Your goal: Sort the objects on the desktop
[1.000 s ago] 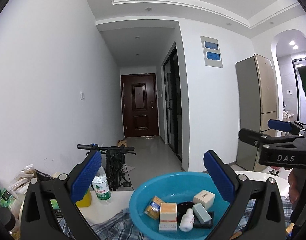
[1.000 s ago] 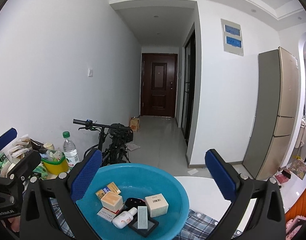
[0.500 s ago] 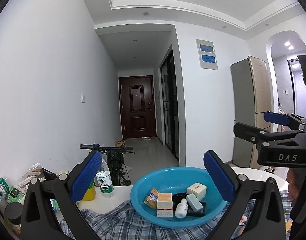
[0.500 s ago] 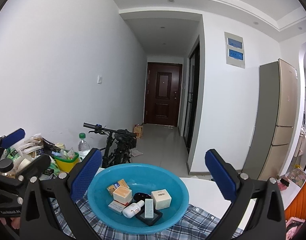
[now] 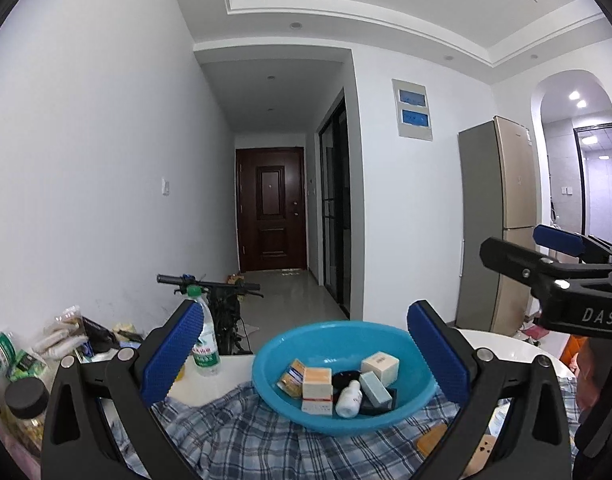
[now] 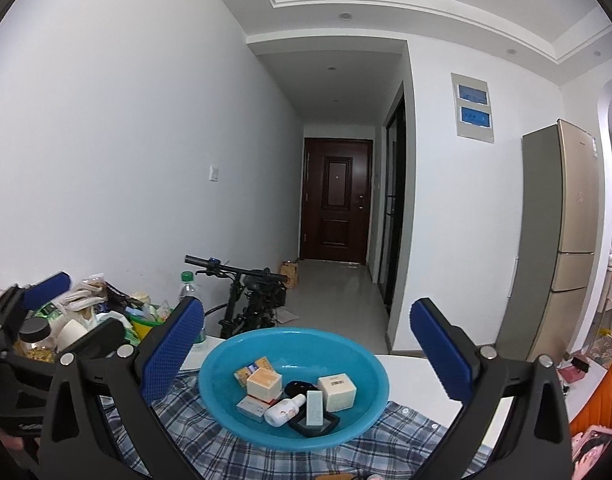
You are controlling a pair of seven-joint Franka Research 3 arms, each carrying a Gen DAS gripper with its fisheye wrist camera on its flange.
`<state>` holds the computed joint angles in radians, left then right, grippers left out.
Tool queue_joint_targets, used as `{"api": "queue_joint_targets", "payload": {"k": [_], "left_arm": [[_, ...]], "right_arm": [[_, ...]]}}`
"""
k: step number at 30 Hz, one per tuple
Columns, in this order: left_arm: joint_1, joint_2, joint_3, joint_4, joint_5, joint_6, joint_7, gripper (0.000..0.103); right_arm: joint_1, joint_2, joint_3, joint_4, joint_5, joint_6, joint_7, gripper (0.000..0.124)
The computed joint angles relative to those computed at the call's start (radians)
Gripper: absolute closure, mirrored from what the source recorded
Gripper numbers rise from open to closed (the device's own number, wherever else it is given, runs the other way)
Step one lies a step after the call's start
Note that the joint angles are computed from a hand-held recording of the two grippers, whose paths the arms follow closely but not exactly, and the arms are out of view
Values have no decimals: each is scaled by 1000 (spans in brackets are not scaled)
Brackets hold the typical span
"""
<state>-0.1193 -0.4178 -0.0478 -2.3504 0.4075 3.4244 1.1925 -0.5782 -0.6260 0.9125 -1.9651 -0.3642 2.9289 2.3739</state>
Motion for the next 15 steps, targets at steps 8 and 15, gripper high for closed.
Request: {"api": "queue_joint_targets", "payload": {"k": [8,15], "left_arm": [[174,-25,-182,-80,-63,15,65,0],[-79,18,64,-132,8,10,-5,0]], "right_arm": [[7,-106,-15,-148,73,79,33,21],[25,-154,-10,-260,120,116,19,21]]}}
